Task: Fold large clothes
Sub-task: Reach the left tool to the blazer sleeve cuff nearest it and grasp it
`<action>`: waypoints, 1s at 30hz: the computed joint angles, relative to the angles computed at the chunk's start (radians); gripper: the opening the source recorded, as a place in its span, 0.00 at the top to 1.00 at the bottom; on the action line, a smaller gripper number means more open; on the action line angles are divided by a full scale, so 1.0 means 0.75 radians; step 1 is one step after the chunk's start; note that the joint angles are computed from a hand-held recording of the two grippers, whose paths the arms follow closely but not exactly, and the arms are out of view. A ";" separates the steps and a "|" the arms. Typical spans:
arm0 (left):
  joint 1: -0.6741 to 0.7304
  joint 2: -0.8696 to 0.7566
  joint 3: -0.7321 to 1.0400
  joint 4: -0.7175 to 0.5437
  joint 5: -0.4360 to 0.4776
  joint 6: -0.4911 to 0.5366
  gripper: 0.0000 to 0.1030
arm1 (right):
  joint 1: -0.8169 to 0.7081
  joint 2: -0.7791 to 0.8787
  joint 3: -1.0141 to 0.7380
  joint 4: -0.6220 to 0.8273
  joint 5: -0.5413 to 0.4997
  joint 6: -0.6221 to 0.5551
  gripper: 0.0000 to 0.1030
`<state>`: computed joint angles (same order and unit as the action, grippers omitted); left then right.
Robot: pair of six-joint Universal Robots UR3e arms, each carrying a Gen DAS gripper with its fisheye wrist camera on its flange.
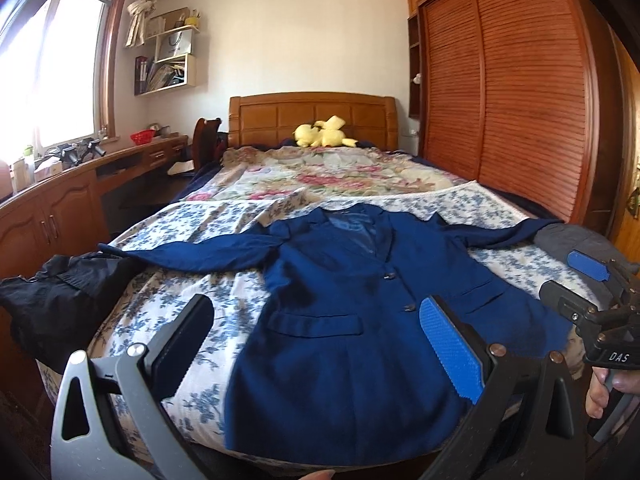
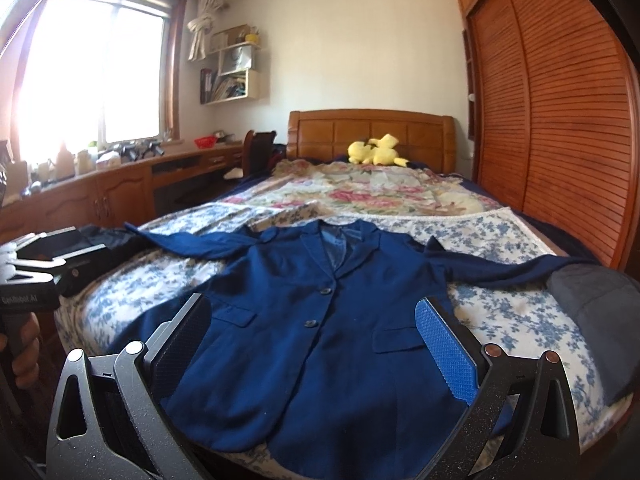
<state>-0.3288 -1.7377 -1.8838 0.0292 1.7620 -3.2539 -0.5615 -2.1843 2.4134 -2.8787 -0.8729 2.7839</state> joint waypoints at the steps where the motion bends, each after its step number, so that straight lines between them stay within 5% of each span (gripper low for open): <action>1: 0.013 -0.010 0.002 0.000 -0.004 0.006 0.00 | 0.057 0.097 -0.010 -0.092 -0.044 0.018 0.00; 7: 0.135 -0.089 -0.005 0.014 -0.069 0.027 0.00 | 0.297 0.608 -0.146 -0.432 -0.208 0.078 0.00; 13: 0.250 -0.224 0.060 -0.021 -0.143 0.051 0.00 | 0.445 0.965 -0.380 -0.500 -0.308 0.097 0.00; 30: 0.572 -0.541 0.368 -0.179 -0.308 0.126 0.00 | 0.656 1.686 -1.304 -0.153 -0.307 0.084 0.00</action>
